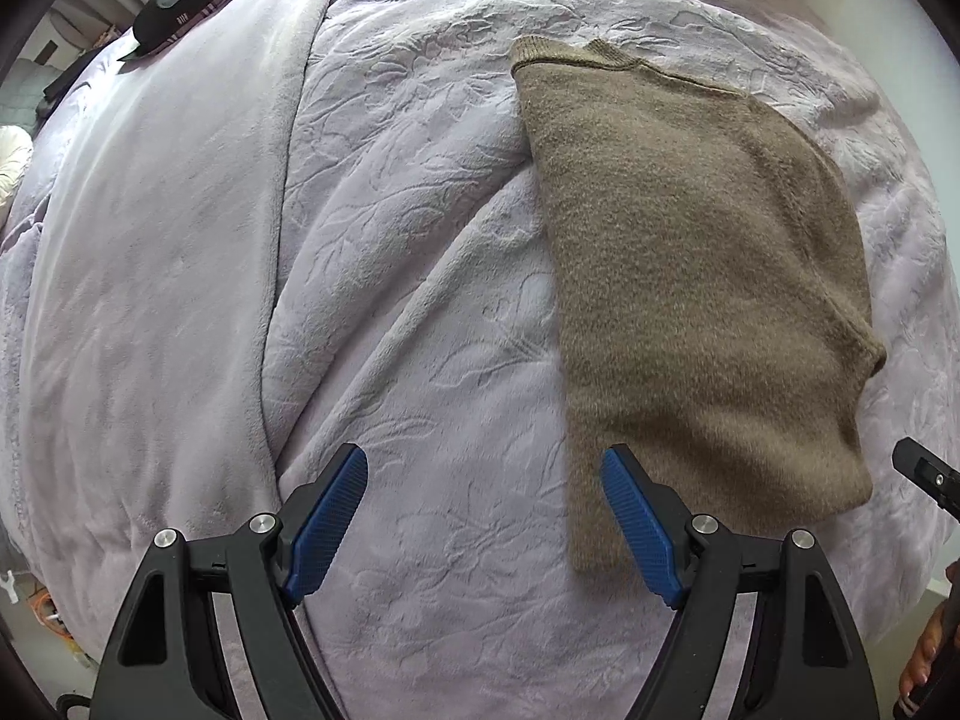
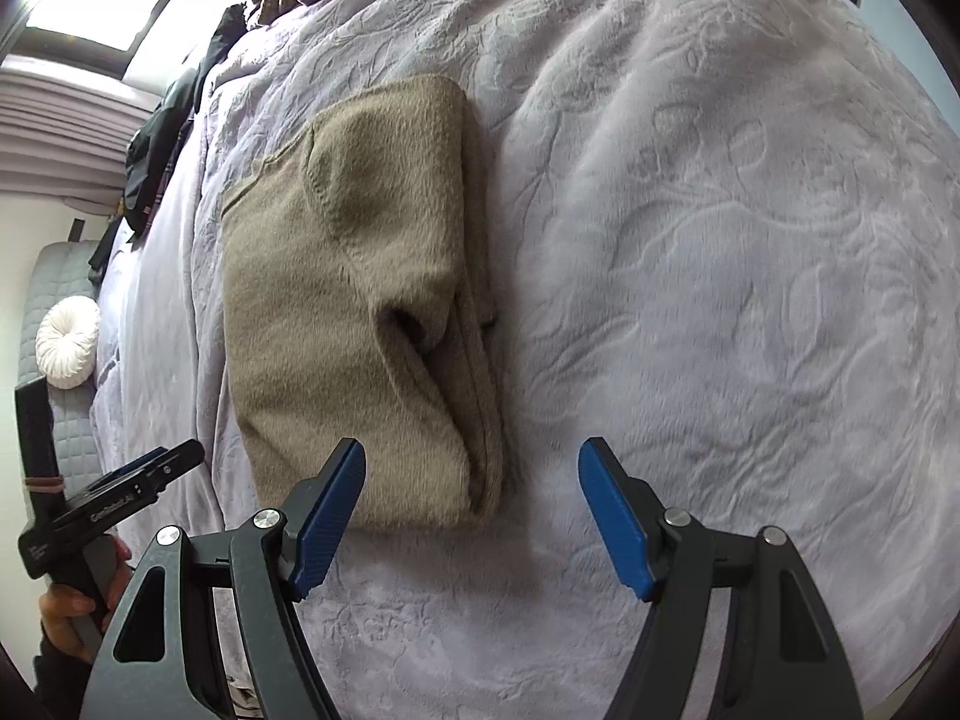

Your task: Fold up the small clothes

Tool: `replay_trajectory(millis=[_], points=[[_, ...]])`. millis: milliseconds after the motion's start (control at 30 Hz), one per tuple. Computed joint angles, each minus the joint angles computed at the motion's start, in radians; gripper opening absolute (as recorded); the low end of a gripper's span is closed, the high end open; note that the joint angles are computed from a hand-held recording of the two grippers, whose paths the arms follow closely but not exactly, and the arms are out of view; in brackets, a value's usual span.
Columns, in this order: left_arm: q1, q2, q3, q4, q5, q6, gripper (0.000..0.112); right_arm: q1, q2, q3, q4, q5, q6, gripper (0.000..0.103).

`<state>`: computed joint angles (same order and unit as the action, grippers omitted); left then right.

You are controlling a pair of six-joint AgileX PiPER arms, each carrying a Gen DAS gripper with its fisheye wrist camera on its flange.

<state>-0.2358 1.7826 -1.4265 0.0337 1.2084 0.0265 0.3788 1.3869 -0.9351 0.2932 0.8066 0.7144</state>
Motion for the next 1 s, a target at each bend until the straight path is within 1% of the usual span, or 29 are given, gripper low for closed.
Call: replay_trajectory(millis=[133, 300, 467, 533, 567, 600, 633, 667, 767, 833, 933, 1000], points=[[0.000, 0.050, -0.032, -0.005, -0.009, -0.033, 0.081, -0.059, 0.023, -0.006, 0.058, -0.004, -0.086, 0.077], [-0.003, 0.081, -0.046, 0.009, -0.023, -0.063, 0.081, -0.125, 0.079, -0.026, 0.190, -0.052, -0.230, 0.077], [-0.014, 0.081, -0.044, 0.013, -0.029, -0.079, 0.081, -0.168, 0.201, -0.078, 0.372, -0.108, -0.389, 0.077], [-0.022, 0.082, -0.045, 0.017, -0.030, -0.088, 0.081, -0.188, 0.259, -0.103, 0.465, -0.097, -0.467, 0.076], [-0.023, 0.082, -0.047, 0.016, -0.028, -0.089, 0.081, -0.191, 0.284, -0.122, 0.470, -0.084, -0.466, 0.075], [-0.023, 0.082, -0.049, 0.015, -0.027, -0.090, 0.081, -0.190, 0.291, -0.134, 0.457, -0.080, -0.456, 0.053], [-0.025, 0.081, -0.051, 0.016, -0.026, -0.094, 0.081, -0.186, 0.294, -0.152, 0.427, -0.071, -0.449, 0.017], [-0.030, 0.074, -0.049, 0.018, -0.024, -0.102, 0.081, -0.175, 0.294, -0.179, 0.364, -0.052, -0.428, 0.014], [-0.033, 0.071, -0.044, 0.024, -0.017, -0.110, 0.081, -0.148, 0.301, -0.223, 0.231, -0.015, -0.394, 0.014], [-0.032, 0.076, -0.041, 0.024, -0.013, -0.117, 0.081, -0.137, 0.327, -0.229, 0.181, -0.004, -0.390, 0.014], [-0.033, 0.073, -0.037, 0.018, -0.011, -0.120, 0.081, -0.143, 0.319, -0.183, 0.213, -0.040, -0.412, 0.014], [-0.037, 0.069, -0.035, 0.020, -0.012, -0.119, 0.081, -0.145, 0.303, -0.175, 0.219, -0.037, -0.409, 0.016]])
